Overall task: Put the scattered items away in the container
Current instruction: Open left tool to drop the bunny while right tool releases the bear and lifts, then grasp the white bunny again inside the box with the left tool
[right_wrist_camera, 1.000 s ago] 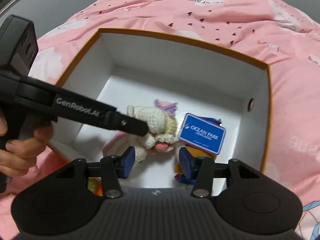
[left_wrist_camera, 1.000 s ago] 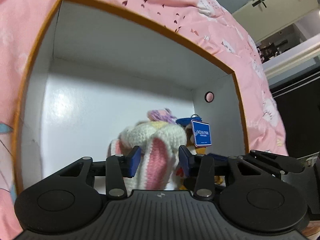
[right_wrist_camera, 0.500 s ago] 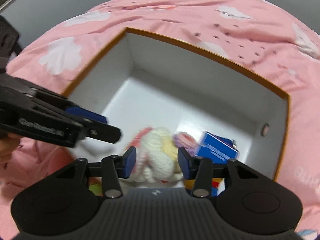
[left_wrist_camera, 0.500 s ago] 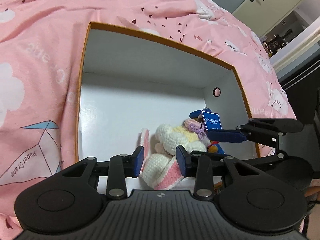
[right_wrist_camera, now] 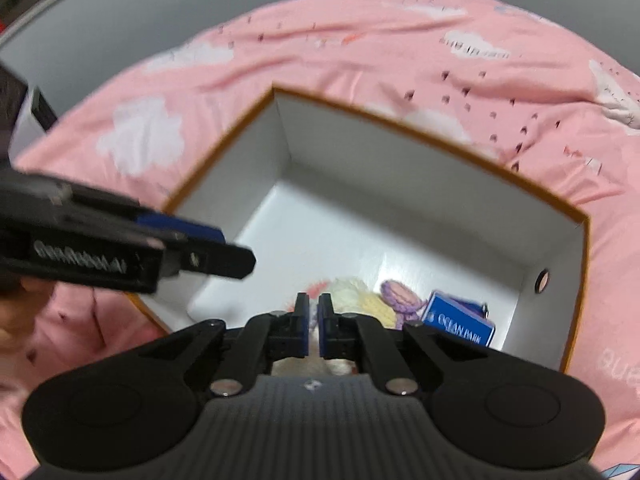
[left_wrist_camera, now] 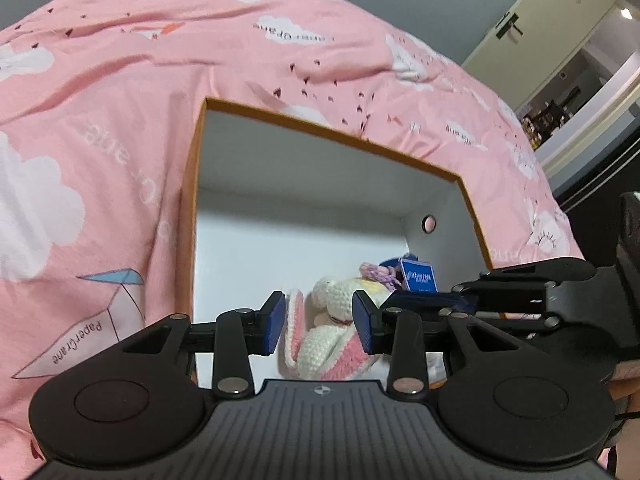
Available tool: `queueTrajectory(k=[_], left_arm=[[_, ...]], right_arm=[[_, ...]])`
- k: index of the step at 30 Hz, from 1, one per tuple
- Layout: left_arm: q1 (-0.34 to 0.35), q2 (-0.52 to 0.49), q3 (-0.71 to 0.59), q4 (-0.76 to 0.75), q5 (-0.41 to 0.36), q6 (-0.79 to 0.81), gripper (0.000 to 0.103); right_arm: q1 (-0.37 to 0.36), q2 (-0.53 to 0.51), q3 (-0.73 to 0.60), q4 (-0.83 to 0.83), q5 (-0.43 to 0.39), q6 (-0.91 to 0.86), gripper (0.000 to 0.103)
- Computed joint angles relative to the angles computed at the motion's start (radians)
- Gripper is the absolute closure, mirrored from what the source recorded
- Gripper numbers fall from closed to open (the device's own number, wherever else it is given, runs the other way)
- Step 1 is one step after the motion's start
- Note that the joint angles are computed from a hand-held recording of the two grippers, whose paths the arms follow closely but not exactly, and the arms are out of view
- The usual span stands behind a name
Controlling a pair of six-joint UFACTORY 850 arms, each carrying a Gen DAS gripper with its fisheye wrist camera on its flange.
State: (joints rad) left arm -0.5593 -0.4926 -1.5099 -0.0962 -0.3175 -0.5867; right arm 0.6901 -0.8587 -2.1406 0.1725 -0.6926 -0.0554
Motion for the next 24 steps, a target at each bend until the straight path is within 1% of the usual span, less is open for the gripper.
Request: queueTrajectory(k=[3,6,9,12,13,15,18,20,24], left_arm=[[-0.002,0.019,0.017,0.071,0.021,-0.070,0.061],[-0.003,0.037,0.033,0.117,0.041,-0.119,0.061],[-0.006,0.047,0.041,0.190,0.053,-0.191,0.061],[-0.011,0.049,0.041,0.209,0.054,-0.196,0.061],[-0.012,0.049,0.042,0.205,0.054,-0.186,0.061],[-0.015,0.045,0.037,0.175,0.052,-0.139,0.061],[-0.021,0.036,0.029,0.045,0.049,0.029,0.061],[-0.026,0.019,0.011,-0.028,0.035,0.124,0.061],[-0.035,-0.031,-0.042,-0.096,-0.013,0.224,0.061]], right_arm=[[0.001,0.014,-0.004,0.016,0.045,0.013,0.099],[0.013,0.023,-0.013,-0.060,0.100,0.078,0.099],[0.020,0.014,-0.040,-0.199,0.134,0.225,0.099],[0.025,-0.022,-0.091,-0.395,0.118,0.431,0.099],[0.025,-0.035,-0.105,-0.447,0.106,0.485,0.099],[0.020,-0.051,-0.119,-0.501,0.084,0.549,0.099],[0.012,-0.047,-0.094,-0.569,0.075,0.627,0.099],[0.005,-0.042,-0.076,-0.587,0.074,0.659,0.099],[-0.009,-0.012,-0.019,-0.610,0.101,0.704,0.099]])
